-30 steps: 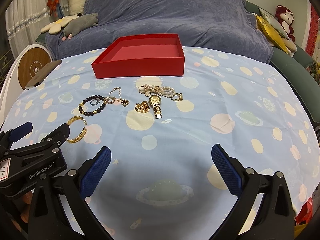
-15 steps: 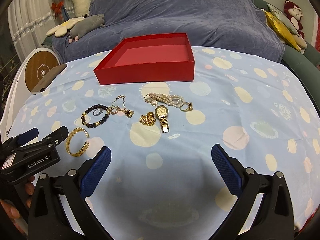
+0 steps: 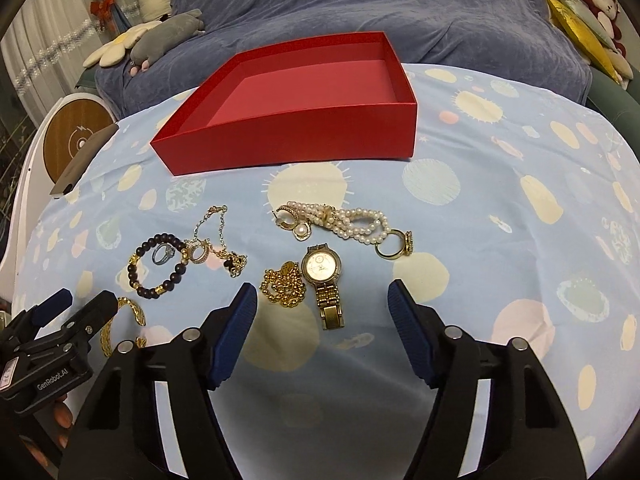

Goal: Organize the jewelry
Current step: 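Grasp the twisted gold bangle with the left tool while the right tool grasps the gold watch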

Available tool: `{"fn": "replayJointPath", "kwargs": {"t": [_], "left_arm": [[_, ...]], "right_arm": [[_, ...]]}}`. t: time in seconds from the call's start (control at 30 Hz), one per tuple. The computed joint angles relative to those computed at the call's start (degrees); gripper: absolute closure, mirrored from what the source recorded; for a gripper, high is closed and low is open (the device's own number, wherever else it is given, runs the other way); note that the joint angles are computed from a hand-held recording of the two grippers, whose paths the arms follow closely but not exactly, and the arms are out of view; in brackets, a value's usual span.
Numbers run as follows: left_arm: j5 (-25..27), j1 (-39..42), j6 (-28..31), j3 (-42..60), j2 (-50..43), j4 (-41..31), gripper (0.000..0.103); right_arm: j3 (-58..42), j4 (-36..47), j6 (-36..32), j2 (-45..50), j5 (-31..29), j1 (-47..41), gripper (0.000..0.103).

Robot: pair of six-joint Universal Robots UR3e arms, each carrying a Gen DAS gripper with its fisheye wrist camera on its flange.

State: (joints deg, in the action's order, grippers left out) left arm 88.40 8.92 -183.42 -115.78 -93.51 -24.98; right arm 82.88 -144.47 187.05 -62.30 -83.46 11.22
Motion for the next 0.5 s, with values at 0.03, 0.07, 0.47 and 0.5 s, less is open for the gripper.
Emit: {"fn": "replayJointPath", "kwargs": {"t": [0.03, 0.07, 0.47, 0.5], "left_arm": [[-0.01, -0.01, 0.26, -0.21, -0.03, 0.38, 0.006], [-0.04, -0.07, 0.53, -0.42, -0.01, 0.80, 0.006], [-0.43, -0.79, 4.27, -3.06, 0.57, 3.21, 0.006], [-0.74, -0.66, 4.52, -3.39, 0.62, 3.56, 0.006]], "right_arm": [[-0.14, -0.04, -0.15, 0.19, 0.21, -0.14, 0.043], [-0.41, -0.03, -0.34, 0.45, 0.17, -0.09, 0.044], [-1.71, -1.57, -2.23, 2.79, -0.73, 1.24, 0.064], [-1.71, -1.74, -2.41, 2.87, -0.79, 1.24, 0.068]]}}
